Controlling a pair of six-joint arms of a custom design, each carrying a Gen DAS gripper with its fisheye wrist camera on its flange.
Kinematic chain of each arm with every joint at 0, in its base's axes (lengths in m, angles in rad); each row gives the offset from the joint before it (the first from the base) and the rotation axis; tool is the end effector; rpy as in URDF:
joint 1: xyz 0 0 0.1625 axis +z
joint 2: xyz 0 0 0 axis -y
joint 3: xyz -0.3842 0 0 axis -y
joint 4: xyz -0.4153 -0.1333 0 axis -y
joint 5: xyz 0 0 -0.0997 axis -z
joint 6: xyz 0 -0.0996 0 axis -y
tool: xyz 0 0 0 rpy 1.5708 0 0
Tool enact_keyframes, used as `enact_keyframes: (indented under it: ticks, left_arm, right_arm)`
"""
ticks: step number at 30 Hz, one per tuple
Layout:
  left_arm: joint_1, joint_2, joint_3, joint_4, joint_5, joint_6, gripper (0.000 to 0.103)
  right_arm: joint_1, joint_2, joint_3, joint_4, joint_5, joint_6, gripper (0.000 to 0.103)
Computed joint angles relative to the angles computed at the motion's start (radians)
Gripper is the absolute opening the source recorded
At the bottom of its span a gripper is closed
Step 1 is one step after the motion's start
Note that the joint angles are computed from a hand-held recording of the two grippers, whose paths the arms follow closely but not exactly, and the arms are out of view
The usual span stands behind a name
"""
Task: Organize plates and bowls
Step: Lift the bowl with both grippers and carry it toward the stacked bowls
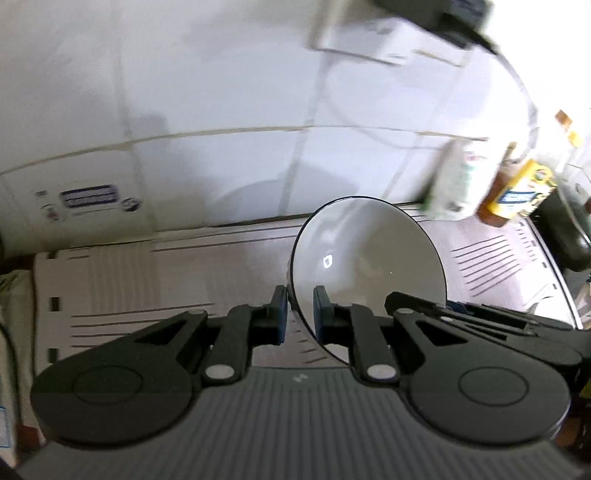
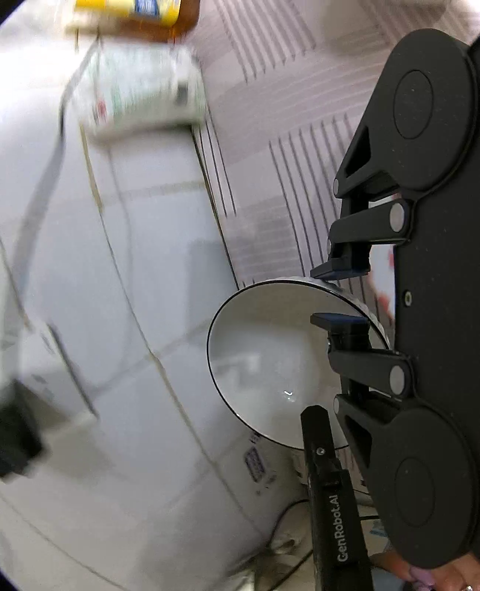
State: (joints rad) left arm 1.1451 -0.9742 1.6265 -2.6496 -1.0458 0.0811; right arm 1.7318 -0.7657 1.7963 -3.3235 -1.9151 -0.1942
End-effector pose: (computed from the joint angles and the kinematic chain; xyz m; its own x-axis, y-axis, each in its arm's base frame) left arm -0.1108 -0.6880 0.1910 -0.8404 0.2351 -0.4883 0.4455 0.8128 -0.3754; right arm 0.1990 -0.6033 0.0681 -0.9235 -0.0749 0.3761 -0.3042 0.7402 -0.5997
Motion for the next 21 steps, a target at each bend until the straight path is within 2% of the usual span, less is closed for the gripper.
enact_keyframes:
  ticks: [3,6,11,15,21]
  left_arm:
    - [-0.044,0.013,0.027,-0.028,0.016,0.003,0.013]
    - [-0.084,0.016,0.047,-0.023,0.002,-0.015,0.013]
    - [-0.149,0.009,0.077,-0.028,-0.015,-0.07,0.013]
    - [-0.205,0.005,0.103,-0.04,-0.018,-0.106,0.013]
    - [-0.277,0.02,0.096,0.047,-0.019,-0.215,0.013]
  right_arm:
    - [-0.015,-0.057,0.063,-0.056,-0.012,-0.007,0.023]
    - [-0.037,-0.127,0.125,-0.103,-0.004,-0.012,0.023]
    - [-0.056,-0.265,0.221,-0.128,0.018,-0.104,0.023]
    - [-0.094,-0.385,0.312,-0.129,0.061,-0.115,0.023]
    - [-0.155,-0.528,0.397,-0.088,0.12,-0.139,0.023]
